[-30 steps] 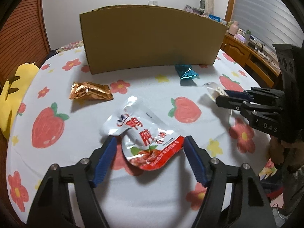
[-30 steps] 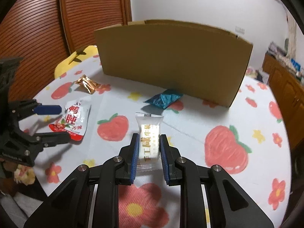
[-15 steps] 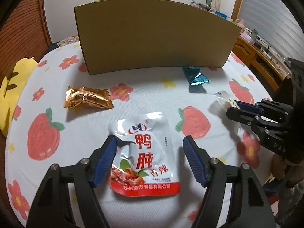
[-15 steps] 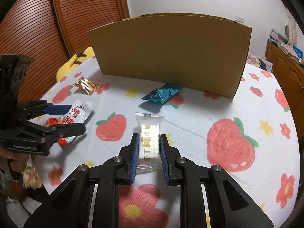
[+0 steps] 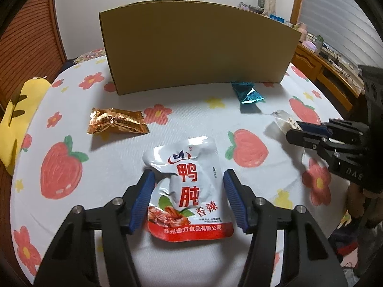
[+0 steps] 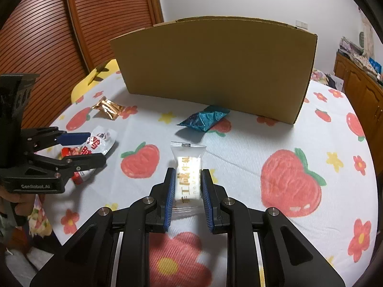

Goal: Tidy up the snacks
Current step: 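Grasp the white duck-gizzard pouch with red text with the left gripper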

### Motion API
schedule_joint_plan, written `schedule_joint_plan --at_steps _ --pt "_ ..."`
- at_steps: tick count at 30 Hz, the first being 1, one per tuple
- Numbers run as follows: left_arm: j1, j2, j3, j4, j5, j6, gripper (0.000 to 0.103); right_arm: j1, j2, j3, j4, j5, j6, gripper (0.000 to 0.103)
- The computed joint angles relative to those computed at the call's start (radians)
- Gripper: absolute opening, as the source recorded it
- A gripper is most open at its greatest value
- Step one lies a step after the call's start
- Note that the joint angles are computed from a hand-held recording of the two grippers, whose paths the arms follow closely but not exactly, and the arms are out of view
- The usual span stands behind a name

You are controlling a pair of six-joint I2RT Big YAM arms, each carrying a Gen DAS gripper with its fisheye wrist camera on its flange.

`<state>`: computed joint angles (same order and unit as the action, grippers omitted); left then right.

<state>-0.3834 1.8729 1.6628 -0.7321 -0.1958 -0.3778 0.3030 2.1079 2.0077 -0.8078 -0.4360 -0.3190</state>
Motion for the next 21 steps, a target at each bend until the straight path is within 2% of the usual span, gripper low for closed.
schedule_joint_plan --at_steps 9,12,14,17,21 --pt "0.001 -0.019 -0.028 0.014 0.015 0.006 0.059 0.002 0.009 0.016 -0.019 0.005 -0.003 0.020" --pt "0.000 -0.001 0.003 -0.015 0.004 0.017 0.060 0.003 0.012 0.021 -0.025 0.006 -0.006 0.020" --pt "-0.002 0.017 0.030 -0.037 -0.008 0.030 0.064 0.003 0.014 0.024 -0.029 0.006 -0.007 0.020" --pt "-0.005 0.048 0.077 -0.072 -0.019 0.048 0.074 0.004 0.014 0.025 -0.031 0.006 -0.007 0.020" --pt "-0.002 0.062 0.095 -0.074 -0.020 0.056 0.077 0.003 0.015 0.025 -0.031 0.005 -0.008 0.020"
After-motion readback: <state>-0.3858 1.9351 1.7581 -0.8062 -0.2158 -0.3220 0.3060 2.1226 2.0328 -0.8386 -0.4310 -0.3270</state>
